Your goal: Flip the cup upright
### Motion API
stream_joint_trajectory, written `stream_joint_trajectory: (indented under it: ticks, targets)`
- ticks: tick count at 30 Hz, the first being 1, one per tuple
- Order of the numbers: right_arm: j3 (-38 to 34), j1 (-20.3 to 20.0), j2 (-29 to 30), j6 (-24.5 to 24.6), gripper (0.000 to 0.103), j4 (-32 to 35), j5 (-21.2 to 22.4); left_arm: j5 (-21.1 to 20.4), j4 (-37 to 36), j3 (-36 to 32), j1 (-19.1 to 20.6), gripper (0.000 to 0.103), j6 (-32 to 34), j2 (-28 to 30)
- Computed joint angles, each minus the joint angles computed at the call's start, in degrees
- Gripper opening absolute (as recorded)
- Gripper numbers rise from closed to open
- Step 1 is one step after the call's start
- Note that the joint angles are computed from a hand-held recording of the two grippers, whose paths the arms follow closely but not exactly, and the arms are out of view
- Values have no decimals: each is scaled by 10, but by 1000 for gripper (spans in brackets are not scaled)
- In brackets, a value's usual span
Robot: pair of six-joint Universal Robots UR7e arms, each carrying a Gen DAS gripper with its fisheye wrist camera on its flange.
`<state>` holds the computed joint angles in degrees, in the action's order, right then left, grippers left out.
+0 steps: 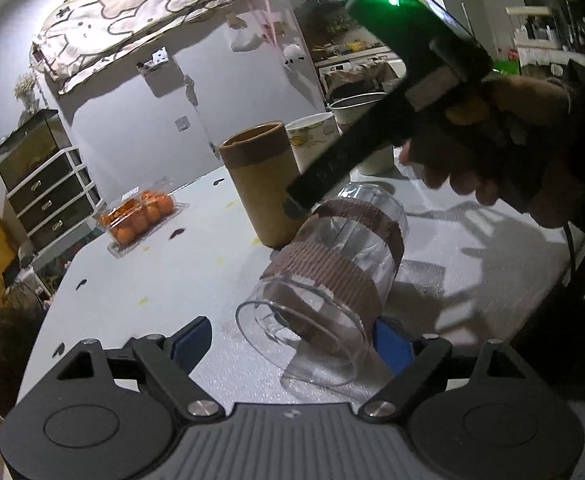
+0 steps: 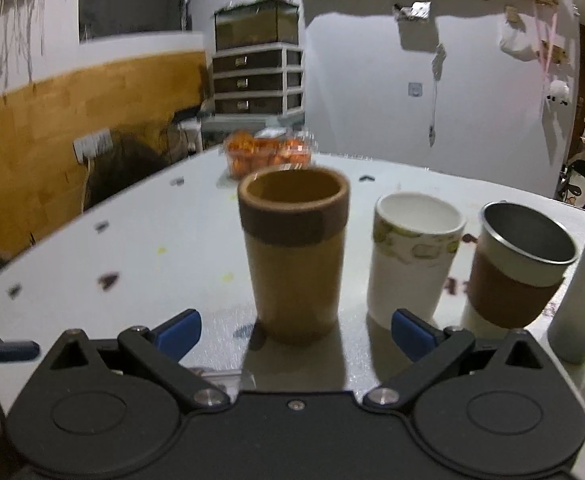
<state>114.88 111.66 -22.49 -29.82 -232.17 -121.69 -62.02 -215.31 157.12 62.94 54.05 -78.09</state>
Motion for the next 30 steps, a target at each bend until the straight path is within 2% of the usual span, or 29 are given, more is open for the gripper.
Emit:
stream_joint_trajectory:
  ticks: [5,9,12,15,18,26,28,30]
  targets:
    - [11,-5,-12,11,102,13,-13,3,-25,-11,20,87,-9,10]
    - [12,-9,-15,0,102,6,-60,-4,-38,-35,42,87,-48,26]
    - [49,-27,-43,40,102,24,-35,-12,-37,-54,55,87,-76,38]
    - [87,-35,-59,47,101,16,-22,-28,-15,-71,66,87,-107,42]
    - [136,-40,-78,67,97,19,13,-44,1,-80,72,87,-127,48]
    - [186,-17,-89,59,97,-24,27,-72,-22,-66,76,87,-157,48]
    - [182,-15,-105,64,97,-8,38,-75,-47,-57,77,87,-172,49]
    - [168,-18,-132,87,97,44,63,-52,-89,-48,65,87,-183,65]
